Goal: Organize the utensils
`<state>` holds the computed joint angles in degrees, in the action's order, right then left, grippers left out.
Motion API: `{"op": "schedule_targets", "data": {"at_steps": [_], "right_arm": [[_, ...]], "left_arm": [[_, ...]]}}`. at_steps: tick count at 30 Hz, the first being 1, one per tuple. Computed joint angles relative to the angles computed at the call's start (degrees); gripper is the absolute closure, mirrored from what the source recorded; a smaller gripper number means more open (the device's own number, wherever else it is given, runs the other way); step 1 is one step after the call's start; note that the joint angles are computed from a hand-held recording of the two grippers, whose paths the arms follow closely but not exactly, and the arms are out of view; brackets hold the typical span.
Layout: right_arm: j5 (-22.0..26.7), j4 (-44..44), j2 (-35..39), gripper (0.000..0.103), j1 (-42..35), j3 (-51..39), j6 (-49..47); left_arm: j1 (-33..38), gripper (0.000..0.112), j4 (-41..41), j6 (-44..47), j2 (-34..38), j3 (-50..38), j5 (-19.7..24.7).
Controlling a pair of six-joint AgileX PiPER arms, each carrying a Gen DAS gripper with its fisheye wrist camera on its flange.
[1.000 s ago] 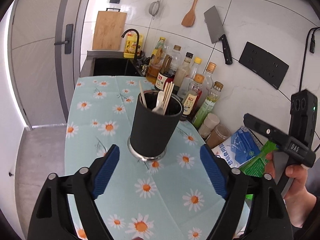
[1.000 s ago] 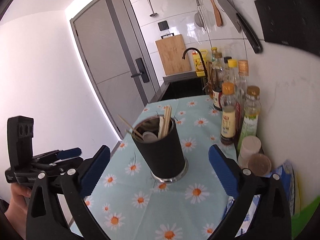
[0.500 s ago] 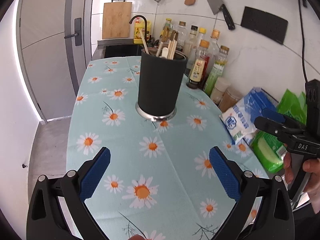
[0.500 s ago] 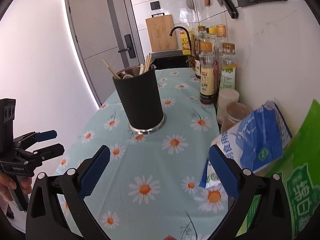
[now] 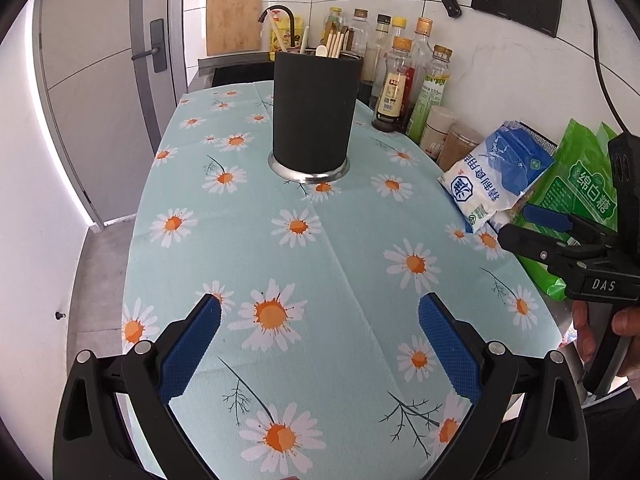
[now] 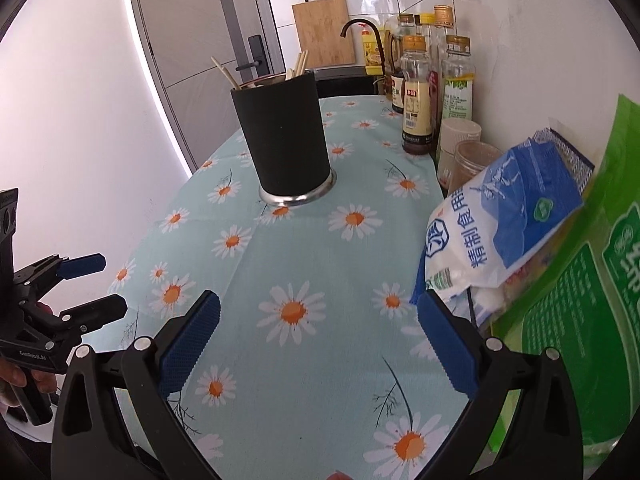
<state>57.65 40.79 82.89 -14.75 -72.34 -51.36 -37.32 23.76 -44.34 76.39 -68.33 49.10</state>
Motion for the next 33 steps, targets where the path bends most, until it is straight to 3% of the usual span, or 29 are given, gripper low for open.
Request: {"op": "schedule_targets", "data": {"at_steps": [23, 33], "right_arm": [[-0.2, -1.1, -4.7, 0.005, 1.5, 2.1, 0.3], [0.3, -1.4, -5.7, 0.005, 1.4, 2.5, 1.2]], "left_arm": [[-0.9, 0.016, 0.7, -3.9, -4.6, 4.0, -2.3], [0.0, 0.016, -1.5, -0.6, -3.8, 3.2, -3.2]]}}
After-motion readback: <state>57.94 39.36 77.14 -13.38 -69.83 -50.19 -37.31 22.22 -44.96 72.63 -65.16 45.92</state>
